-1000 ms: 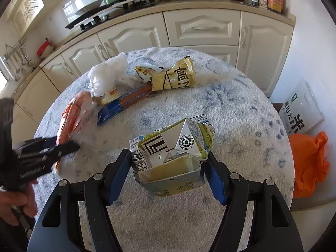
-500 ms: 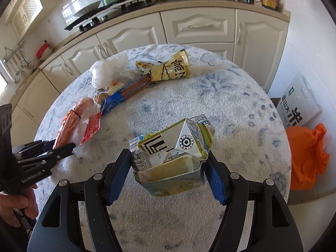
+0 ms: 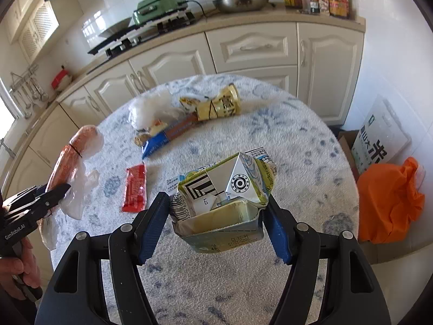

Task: Collect trash
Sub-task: 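Lift the carton and sausage pack and turn toward the blue bin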

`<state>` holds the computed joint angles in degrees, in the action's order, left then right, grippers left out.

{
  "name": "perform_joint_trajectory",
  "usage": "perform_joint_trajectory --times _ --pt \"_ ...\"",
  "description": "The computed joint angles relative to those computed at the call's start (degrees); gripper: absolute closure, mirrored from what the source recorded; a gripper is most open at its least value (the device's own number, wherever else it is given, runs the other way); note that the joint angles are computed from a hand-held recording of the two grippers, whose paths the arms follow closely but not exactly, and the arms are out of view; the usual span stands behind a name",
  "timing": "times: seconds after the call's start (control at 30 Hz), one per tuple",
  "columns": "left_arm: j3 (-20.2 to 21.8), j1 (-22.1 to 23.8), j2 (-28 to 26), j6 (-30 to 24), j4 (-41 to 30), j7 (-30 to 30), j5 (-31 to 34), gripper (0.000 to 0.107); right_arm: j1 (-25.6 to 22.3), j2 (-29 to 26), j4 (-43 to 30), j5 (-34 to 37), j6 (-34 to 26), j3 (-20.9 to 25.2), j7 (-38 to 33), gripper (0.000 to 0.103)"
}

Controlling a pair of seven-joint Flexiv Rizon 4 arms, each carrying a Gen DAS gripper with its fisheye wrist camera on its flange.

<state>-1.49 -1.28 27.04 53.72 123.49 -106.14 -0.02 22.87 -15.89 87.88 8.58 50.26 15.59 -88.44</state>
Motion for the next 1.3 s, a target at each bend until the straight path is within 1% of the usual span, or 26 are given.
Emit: perform_joint_trajectory --times 0.1,0.3,0.47,0.63,0.87,1.0,1.1,1.2,1.3 --pt "-0.84 -0.25 0.43 0.92 -1.44 0.15 0.39 0.083 -0.41 1.25 0.26 0.54 1.12 0.00 -0.30 0.034" --pt "-3.00 -1.09 -1.01 2.57 -4.64 -0.48 1.03 0.083 -1.59 3.88 1.04 1.62 2.79 -0.52 -0.78 0.034" --pt "-4.53 -3.09 -3.68 3.86 -7.83 0.11 1.25 0.083 -3.24 6.70 2.22 2.68 4.79 -1.56 -0.91 0.034" --pt "-5.64 -6.12 -7.15 5.58 -10.67 1.28 0.38 0.083 -5.03 9.32 3.97 1.61 6.50 -3.28 0.17 0.034" --pt "-6.43 -11.50 -15.09 7.93 -15.75 5.42 -3.54 0.083 -8.99 13.21 7.87 0.17 8.41 -6.27 3.57 0.034" --pt "-6.65 -15.20 -21.18 7.68 -19.81 10.81 -9.10 0.083 -11.67 15.07 10.90 -1.72 8.69 -8.09 6.40 0.034" --pt "-7.40 -17.34 -26.23 5.63 -23.28 14.80 -13.95 0.083 -13.65 15.77 13.15 -2.71 8.32 -9.25 8.23 0.034" --pt "-8.46 -18.62 -31.39 2.38 -27.26 16.99 -16.68 0.083 -15.71 16.17 15.74 -2.75 7.52 -10.35 9.98 0.034" --pt "-9.21 -19.68 -37.02 -1.75 -32.09 16.11 -17.11 0.083 -17.39 15.56 17.67 -2.64 6.28 -11.24 11.32 0.034"
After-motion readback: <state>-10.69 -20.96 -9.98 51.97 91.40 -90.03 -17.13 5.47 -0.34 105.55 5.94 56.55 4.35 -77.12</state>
